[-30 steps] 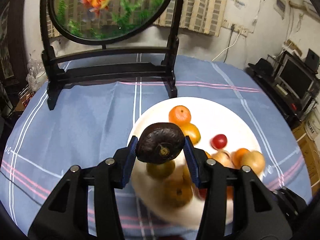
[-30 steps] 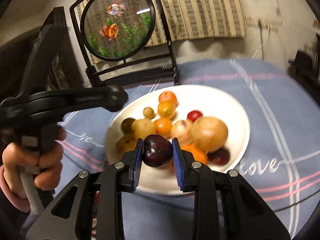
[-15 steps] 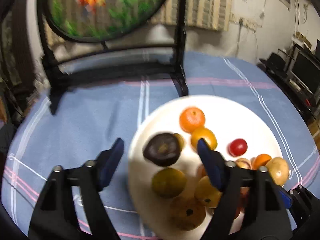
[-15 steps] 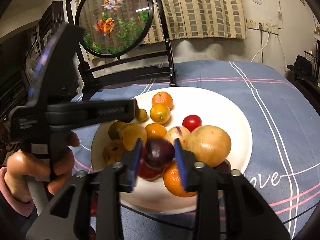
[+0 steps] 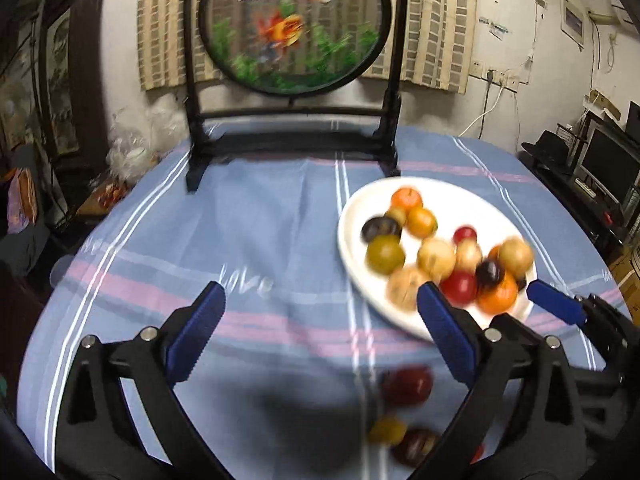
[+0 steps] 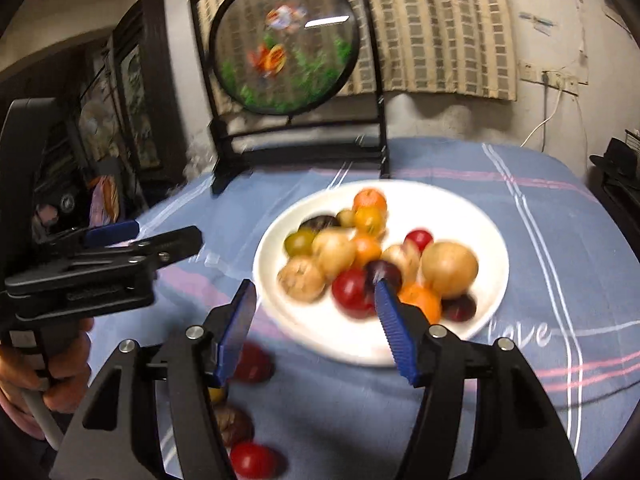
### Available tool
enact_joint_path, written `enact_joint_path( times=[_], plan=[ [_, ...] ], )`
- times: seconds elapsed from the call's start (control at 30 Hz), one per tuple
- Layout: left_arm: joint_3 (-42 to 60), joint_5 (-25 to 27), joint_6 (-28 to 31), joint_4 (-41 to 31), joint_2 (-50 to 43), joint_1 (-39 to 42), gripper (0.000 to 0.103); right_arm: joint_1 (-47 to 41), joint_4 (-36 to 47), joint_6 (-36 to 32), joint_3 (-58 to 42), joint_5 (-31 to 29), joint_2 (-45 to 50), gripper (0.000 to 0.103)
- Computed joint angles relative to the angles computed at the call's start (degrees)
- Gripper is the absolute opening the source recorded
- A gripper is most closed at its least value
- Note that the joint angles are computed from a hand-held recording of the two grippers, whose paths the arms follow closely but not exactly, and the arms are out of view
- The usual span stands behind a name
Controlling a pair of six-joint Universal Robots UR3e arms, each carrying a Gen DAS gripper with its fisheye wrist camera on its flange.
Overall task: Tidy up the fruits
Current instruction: 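Carry both plums onto the white plate and release them, then grasp the red tomato with the right gripper while the left gripper grasps the dark red plum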
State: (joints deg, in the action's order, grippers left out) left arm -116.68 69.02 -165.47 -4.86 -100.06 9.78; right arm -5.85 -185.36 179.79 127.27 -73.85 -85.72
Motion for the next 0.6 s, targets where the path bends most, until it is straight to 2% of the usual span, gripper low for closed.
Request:
enact_joint_path(
  times=[0.1,0.13,0.17,0.23,0.43,0.6],
  plan=[
    [-10.2,-6.1,2.0,6.1,2.7,5.9,0.098,0.8,4.7,-4.0,4.3,0.3,-3.9,0.065],
    [-11.9,-6.7,2.8,6.1,3.1,7.0,0.098,1.3,6.1,-5.0,5.1,-0.2,-4.9,0.065],
    [-12.1,-5.6,3.2,4.3,3.5,7.1,0.098,2.2,7.1,-5.8,5.9,-1.2,-6.0,0.065],
    [-12.9,-7.6,4.4,0.7,5.1,9.4,0.098,3.6,7.7,-7.2,8.2,-2.7,-8.3,0.065],
    [-13.0,-8.3,2.7,-0.7,5.3,11.1,0.098,4.9,16.3,-11.7,8.7,-1.2,-12.1,0.065],
    [-13.2,-8.0,3.2,-0.2,5.6,10.4,0.098,8.4,18.1,-12.8,6.8,-4.0,-10.5,0.065]
  ],
)
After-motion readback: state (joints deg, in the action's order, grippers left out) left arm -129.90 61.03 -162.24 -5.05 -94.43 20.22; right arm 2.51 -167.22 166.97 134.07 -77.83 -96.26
